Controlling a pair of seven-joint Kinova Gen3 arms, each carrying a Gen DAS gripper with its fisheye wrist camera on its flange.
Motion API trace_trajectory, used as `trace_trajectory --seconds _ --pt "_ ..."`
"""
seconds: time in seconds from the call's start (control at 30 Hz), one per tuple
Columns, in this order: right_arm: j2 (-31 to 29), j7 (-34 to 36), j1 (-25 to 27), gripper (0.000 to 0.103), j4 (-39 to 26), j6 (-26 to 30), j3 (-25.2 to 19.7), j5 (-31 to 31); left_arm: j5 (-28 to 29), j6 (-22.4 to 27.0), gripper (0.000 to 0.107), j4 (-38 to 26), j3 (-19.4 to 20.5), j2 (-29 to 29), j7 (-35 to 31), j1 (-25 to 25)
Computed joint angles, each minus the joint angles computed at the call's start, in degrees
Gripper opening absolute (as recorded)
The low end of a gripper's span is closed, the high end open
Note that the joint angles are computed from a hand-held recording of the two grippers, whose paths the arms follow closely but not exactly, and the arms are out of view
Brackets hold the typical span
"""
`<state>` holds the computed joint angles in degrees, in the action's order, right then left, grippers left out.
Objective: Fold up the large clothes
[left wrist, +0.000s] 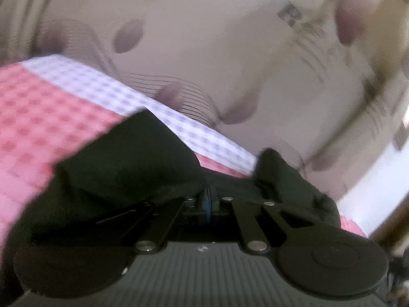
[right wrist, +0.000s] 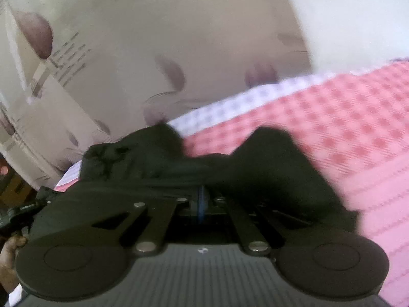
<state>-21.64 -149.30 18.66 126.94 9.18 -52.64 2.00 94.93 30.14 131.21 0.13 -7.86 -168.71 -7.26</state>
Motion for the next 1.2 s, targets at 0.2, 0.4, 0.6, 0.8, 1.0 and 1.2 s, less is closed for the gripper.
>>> trace_trajectory --seconds 0.2,0.4,0.6,0.8,1.0,1.2 --pt "-7.4 5.8 7.8 0.0 -1.5 7.3 -6.0 -5.0 -7.5 -2.5 0.011 -0.1 -1.9 -2.1 9.8 -1.2" --pt "-9.8 13.2 14.1 0.0 -5.1 13.7 -11.1 -6.7 -19.1 -2.1 0.011 -2.3 -4.0 -2.1 20.1 0.6" --pt "-7.4 11.4 10.3 0.0 -2.6 10.1 -7.6 -7.5 -17.3 0.5 0.011 -2.4 -6.6 -0.1 20.5 1.2" --pt "-5.1 7.8 4.6 0.0 -3.3 12.1 -3.5 -3.6 -20.2 7.4 0.01 -3.8 -8.1 0.0 27.1 -1.9" --pt "-17.7 -5.2 -5.2 0.033 -5.7 20.9 2.8 5.0 -25.8 14.4 0.099 -3.7 -10.5 -10.2 25.9 -9.3" --pt "-33.4 -17.9 -14.2 0.099 -2.8 22.3 1.4 6.9 -36.0 26.4 0.102 -9.7 -22.6 -8.6 24.6 -5.4"
